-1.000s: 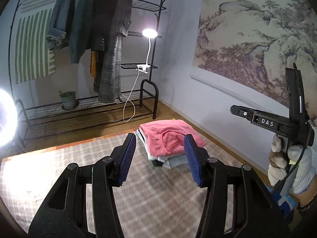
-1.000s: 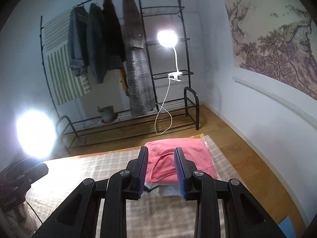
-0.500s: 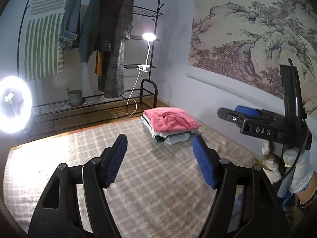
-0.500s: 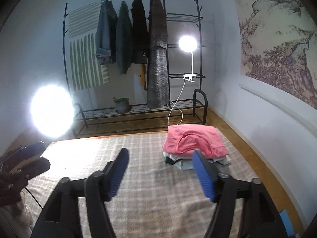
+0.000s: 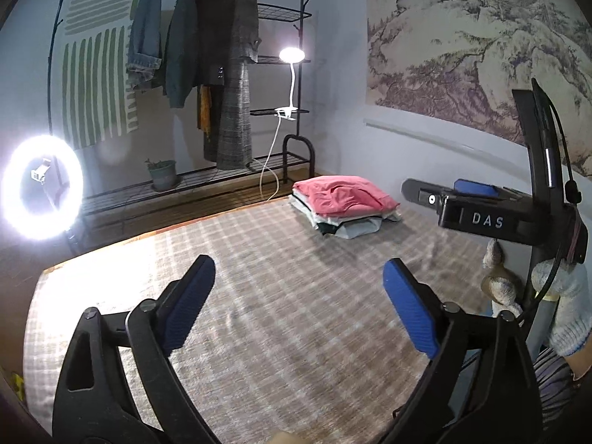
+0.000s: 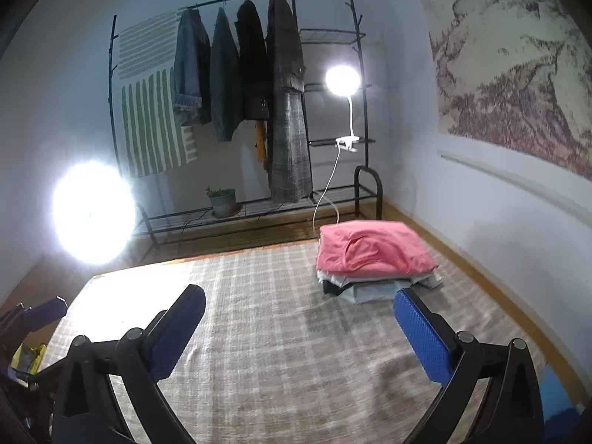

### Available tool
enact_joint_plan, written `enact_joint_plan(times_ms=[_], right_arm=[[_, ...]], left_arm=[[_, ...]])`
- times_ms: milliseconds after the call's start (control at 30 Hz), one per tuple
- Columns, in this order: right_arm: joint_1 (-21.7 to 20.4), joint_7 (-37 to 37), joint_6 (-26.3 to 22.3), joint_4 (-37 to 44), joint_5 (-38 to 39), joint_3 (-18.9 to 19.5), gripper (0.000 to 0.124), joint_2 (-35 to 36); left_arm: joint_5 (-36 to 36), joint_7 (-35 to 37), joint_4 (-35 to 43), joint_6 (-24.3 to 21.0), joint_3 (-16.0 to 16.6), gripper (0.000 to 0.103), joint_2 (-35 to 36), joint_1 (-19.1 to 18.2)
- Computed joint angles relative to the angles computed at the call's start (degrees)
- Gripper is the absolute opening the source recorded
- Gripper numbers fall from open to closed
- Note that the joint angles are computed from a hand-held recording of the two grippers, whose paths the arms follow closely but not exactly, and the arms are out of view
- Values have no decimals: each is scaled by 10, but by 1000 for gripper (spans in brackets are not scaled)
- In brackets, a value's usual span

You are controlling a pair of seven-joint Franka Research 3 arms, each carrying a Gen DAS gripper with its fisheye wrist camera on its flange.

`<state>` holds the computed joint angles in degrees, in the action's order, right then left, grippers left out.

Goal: Fold small clothes

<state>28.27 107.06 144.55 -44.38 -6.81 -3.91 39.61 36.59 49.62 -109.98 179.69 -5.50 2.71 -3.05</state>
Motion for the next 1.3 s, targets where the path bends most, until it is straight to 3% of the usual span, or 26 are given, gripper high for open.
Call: enact_joint_plan(times_ms=[133,300,400,533,633,967,1300], right_arm=[[1,-3,15,-34,4,4,103,-12],[4,30,81,-127,0,-3,103,-53],[3,26,84,-141,1,1,103,-57],[11,22,82,-139,-12,-3,103,-53],[12,16,82,-135,-11,1,103,-49],[14,5,51,-83,9,11,103,-15],[19,12,57,-102,7,6,103,-27]], left_arm=[[33,-38,-5,4,8,97,0,-2],[91,-85,-10,-7,13,99,0,-3],[97,-83,-13,-11,10,99,2,-1],[230,-202,0,-25,23,103,2,-8],[272,-229,4,-40,18,103,3,-5],[227,-166,-4,-66,3,103,12,-1],[230,-177,-3,-66,8,103,14,-7]])
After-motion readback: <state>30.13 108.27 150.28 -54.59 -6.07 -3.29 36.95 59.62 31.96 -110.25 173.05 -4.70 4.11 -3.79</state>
